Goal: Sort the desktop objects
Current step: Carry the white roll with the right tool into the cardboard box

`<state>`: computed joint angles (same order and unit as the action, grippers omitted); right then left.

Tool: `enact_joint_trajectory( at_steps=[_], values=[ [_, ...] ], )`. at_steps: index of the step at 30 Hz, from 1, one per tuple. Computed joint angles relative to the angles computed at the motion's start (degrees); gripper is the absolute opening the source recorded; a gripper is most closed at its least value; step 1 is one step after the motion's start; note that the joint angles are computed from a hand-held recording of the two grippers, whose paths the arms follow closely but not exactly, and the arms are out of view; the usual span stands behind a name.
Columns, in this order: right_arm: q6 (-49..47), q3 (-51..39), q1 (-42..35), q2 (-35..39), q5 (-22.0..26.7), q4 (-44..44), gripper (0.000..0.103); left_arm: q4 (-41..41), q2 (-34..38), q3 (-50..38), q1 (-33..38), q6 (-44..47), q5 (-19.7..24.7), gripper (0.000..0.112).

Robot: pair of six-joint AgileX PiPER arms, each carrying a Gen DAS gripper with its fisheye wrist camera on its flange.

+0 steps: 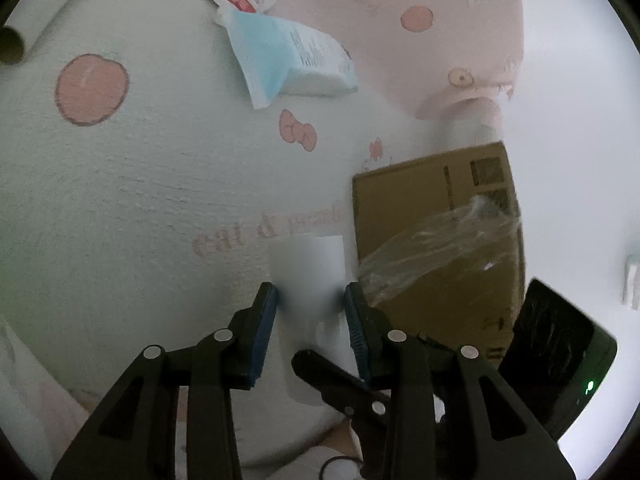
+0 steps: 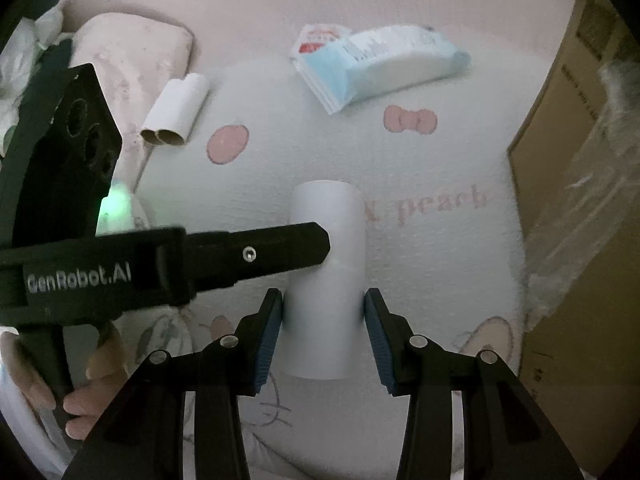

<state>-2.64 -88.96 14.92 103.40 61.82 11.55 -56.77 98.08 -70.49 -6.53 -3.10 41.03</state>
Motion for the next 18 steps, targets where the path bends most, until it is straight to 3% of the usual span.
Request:
enact_joint_trajectory(
  at_steps=[3, 9, 18],
  values=[
    [-0.16, 0.22, 0.41, -1.56, -0.39, -0.16, 0.039, 4.48, -1.58, -1.63, -1.00, -4.87, -0.19, 0.040],
    [-1.33, 0.50, -0.28, -5.63, -1.30, 0.80, 0.039, 23.61, -3.47, -10.77, -5.73, -17.91, 1.93, 0.040],
    [-2.41, -1.09, -2.91, -11.46, -3.00, 0.56, 0.040, 39.45, 1.78, -33.22, -11.50, -26.93, 11.23, 0.040]
  ],
)
